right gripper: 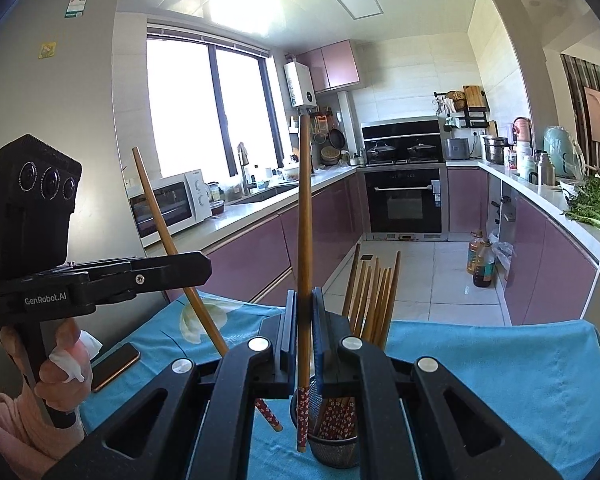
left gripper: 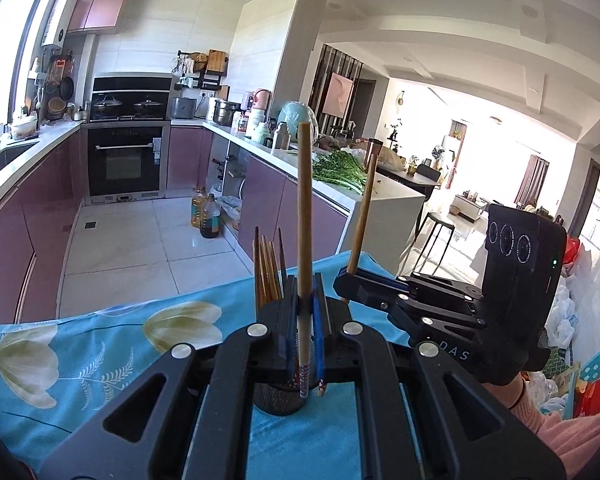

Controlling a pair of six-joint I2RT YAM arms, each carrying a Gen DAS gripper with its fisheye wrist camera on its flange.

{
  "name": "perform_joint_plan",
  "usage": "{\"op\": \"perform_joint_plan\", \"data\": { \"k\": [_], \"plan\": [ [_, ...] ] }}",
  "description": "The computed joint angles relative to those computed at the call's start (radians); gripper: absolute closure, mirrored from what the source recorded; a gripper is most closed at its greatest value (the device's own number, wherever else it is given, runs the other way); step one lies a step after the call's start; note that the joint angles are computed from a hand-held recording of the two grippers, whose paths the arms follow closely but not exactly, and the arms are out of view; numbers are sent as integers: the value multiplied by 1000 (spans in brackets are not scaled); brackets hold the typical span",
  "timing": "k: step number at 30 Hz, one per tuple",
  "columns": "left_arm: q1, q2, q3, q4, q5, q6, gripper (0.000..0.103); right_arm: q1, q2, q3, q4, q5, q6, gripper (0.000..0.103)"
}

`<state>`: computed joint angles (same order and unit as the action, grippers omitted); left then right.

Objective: Organize utensils
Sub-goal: 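Lower the chopsticks into the cup and open both tools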

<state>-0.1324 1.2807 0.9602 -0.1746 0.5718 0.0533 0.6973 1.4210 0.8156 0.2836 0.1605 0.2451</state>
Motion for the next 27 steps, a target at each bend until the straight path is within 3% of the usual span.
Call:
{"op": "perform_joint_plan", "data": {
  "k": [16, 27],
  "plan": [
    [-95, 76, 6, 48, -110, -14, 96, -33, 76, 48, 7, -13, 14, 97],
    [-116, 126, 26, 31, -119, -12, 96, -46, 122, 65, -2, -28, 43, 97]
  ]
}}
